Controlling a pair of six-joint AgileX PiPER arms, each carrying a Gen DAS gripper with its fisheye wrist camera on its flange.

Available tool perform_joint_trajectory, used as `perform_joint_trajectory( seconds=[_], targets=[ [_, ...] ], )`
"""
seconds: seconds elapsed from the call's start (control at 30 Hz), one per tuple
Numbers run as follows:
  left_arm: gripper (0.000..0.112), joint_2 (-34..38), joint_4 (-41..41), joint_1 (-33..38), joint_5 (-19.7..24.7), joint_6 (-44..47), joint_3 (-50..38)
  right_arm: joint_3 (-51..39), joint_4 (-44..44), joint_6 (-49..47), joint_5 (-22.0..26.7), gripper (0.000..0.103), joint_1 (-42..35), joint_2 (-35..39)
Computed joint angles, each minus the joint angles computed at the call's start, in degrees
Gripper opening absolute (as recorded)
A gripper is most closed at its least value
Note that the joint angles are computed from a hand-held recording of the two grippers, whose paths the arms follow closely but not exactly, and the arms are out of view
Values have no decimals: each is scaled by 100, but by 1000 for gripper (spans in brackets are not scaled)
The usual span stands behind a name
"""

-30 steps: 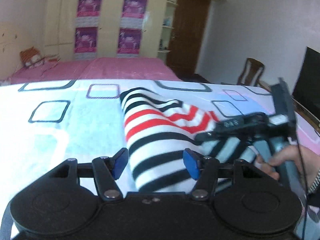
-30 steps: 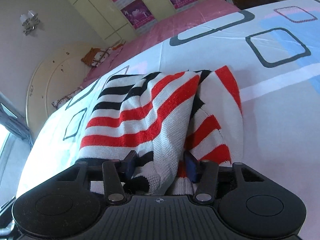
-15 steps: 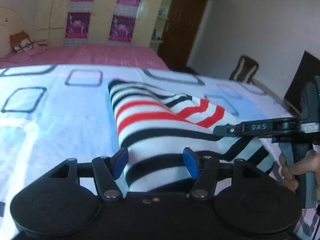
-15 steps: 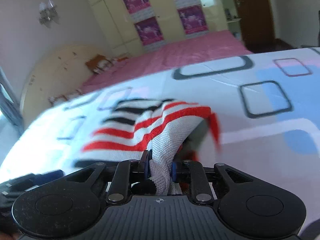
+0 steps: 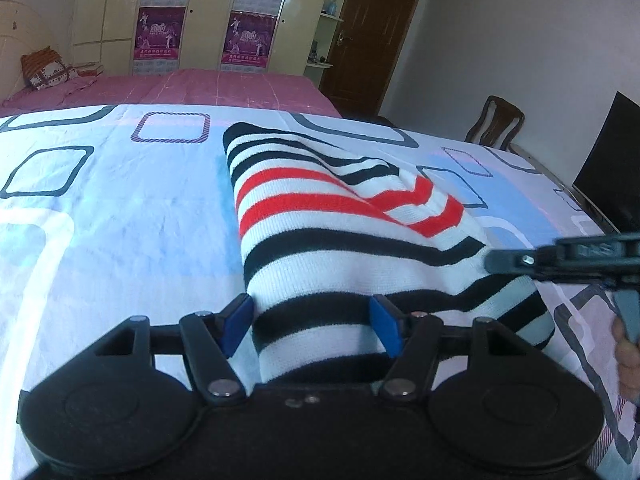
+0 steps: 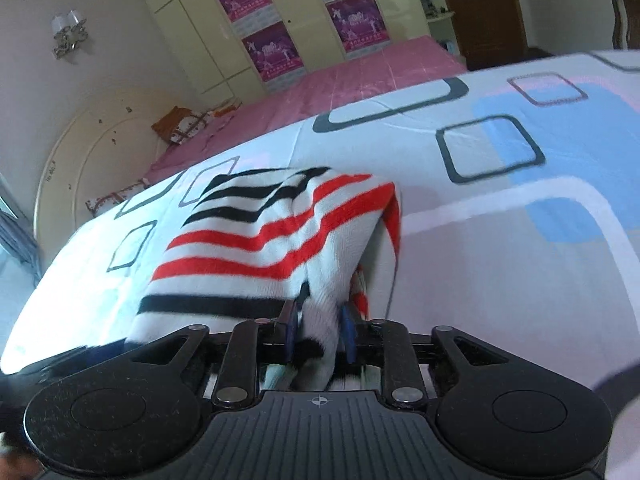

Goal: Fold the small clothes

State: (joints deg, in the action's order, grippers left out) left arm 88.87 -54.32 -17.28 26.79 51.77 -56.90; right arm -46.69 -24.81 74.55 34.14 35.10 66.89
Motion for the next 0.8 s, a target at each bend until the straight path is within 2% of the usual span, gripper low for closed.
perform_joint_trajectory(
  seconds=[0.07, 0.23, 0.3, 0.4, 0.5, 0.6, 0.73, 0.77, 0.8],
  targets=[
    [63, -5, 15, -9, -3, -17, 0, 48, -55, 215, 159, 45, 199, -190],
    [63, -16, 228, -73, -47, -225, -24, 4, -313, 543, 757, 45, 965, -234],
    [63, -20, 458, -132, -73, -460, -63, 34, -398, 672, 880, 23, 1155, -197],
    [63, -39, 987, -274, -139, -993, -131, 85, -289, 721, 966, 16, 1197, -218],
    [63, -45, 1480, -388, -141, -1510, -215, 130, -231, 860, 1118, 14, 1248, -327],
    [63, -46, 2077, -559, -197, -1990, -279, 527, -79, 1144, 831, 14, 1153, -416],
    [64, 8, 2589, -581, 84, -2442, -565, 339, -35, 915, 1001, 14, 1154, -489],
    [63, 26, 2605, -558, 166, -2435, -649, 315, 22, 854, 1004, 16, 1105, -577],
    [62, 31, 2609, -541, 210, -2395, -717, 290, 39, 836, 1025, 26, 1079, -653]
  ],
)
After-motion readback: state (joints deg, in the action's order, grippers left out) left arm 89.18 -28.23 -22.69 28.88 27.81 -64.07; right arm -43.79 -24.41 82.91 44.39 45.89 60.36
